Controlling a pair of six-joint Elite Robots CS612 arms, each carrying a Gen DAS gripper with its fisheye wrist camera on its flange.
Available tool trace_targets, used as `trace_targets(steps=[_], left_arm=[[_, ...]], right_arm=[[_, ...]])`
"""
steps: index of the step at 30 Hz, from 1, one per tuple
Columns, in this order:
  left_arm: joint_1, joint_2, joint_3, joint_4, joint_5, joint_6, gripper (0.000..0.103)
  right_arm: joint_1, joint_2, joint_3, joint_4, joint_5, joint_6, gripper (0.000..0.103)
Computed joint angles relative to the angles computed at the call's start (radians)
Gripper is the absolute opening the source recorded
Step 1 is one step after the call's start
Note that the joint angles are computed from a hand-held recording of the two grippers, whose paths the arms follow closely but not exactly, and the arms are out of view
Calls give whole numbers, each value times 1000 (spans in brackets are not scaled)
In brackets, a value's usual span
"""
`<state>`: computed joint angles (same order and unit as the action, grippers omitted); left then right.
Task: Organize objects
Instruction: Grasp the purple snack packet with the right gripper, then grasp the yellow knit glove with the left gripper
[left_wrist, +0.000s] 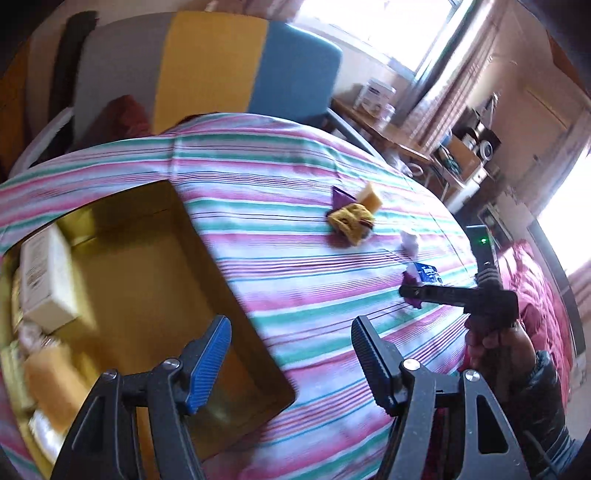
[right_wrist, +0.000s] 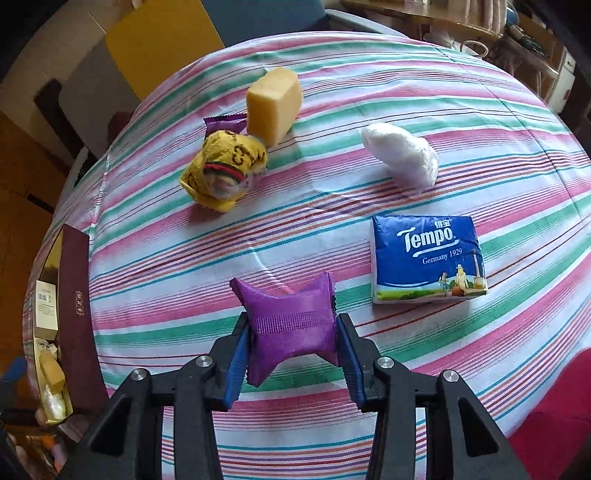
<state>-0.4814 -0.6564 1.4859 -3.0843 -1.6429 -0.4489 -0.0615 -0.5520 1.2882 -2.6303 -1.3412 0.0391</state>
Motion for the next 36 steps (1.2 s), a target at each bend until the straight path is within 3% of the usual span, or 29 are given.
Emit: trace_targets(steps=[3, 8, 18, 22, 30, 31, 33, 34, 36], left_arm=[[-7, 35, -79, 64, -20, 23, 69], [-13, 104, -224, 176, -51, 21, 69], [-32, 261, -544, 403, -52, 131, 74], [-37, 335, -683, 484, -41, 118, 83], [-39, 466, -917, 613, -17, 61, 87], [-42, 479, -939, 624, -3, 60, 86], [-41, 496, -968, 650, 1, 49, 64], [-37, 497, -967, 652, -26, 41, 60], [-35, 470, -907, 599, -38, 56, 49]], right_arm=[[9, 7, -12, 22, -46, -14, 45], [7, 13, -19, 29, -46, -13, 45], [5, 23, -46, 80, -23, -41, 51], [2, 21, -43, 82, -2, -47, 52], [-14, 5, -21, 89, 32, -70, 56], [-15, 5, -20, 90, 32, -71, 56], [-15, 4, -20, 93, 29, -75, 56], [-16, 4, -20, 95, 26, -78, 57], [-16, 2, -18, 97, 23, -83, 57]])
